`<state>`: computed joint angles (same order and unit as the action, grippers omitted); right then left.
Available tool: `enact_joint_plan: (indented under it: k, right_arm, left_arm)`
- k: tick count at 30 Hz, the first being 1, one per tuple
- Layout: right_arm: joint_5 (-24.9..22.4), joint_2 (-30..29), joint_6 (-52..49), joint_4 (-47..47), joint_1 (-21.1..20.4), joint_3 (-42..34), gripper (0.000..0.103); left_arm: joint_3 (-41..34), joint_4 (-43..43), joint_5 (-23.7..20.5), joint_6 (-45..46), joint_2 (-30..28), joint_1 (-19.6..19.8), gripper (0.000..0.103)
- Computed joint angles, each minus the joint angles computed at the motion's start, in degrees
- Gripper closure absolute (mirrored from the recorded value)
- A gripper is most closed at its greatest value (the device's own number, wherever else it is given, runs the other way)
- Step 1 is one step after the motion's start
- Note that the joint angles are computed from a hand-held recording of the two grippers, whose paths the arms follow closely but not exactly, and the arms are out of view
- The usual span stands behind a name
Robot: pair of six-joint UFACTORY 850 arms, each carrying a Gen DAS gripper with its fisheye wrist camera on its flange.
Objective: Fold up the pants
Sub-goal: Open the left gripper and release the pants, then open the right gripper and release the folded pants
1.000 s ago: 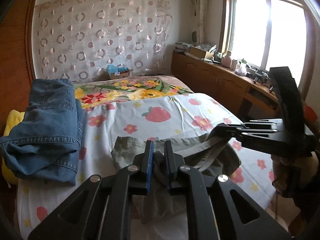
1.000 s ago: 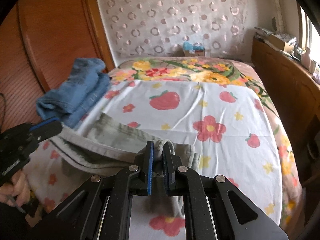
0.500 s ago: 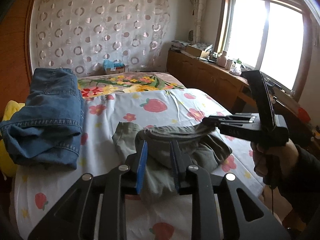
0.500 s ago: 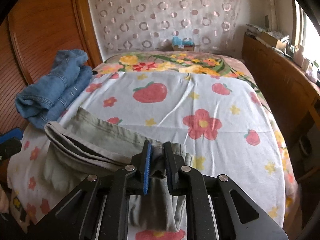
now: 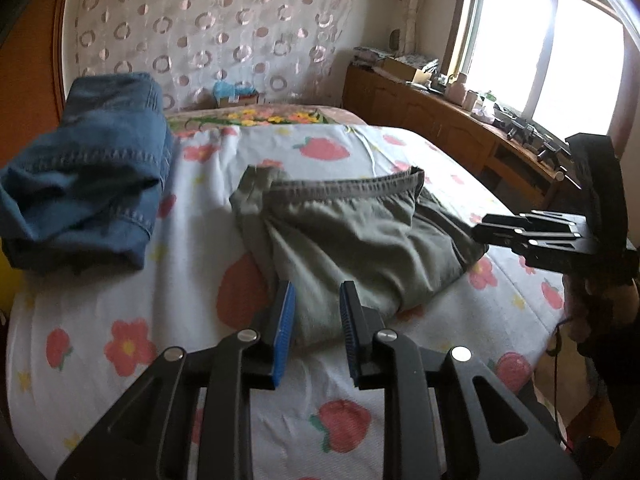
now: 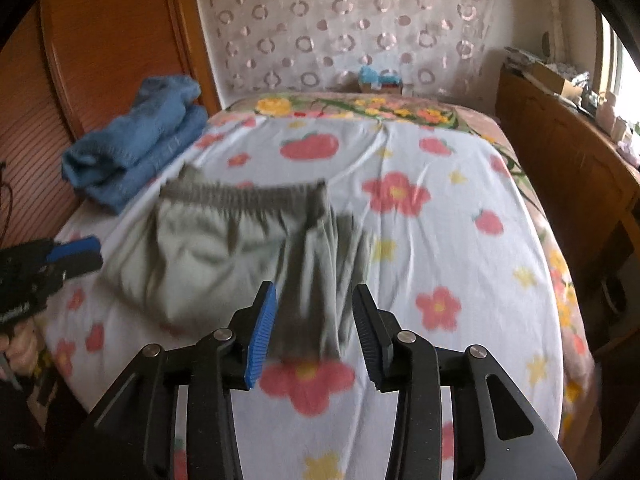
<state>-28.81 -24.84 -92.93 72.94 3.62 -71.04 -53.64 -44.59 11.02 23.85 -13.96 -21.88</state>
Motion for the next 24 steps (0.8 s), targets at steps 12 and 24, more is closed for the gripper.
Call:
enact_joint_plan:
  k: [12, 24]
  right_arm:
    - [-2.2, -1.9, 3.1, -3.5, -0.7, -0.1, 0.068]
    - [0.0, -0.3, -1.5, 1.7, -1.2, 1.9, 0.093]
  left_arm:
    - [-1.2, -11.9, -0.9, 12.0, -2.0, -0.4, 0.081]
    - [-1.8, -17.6, -1.4, 17.8, -2.9, -0.1, 0.079]
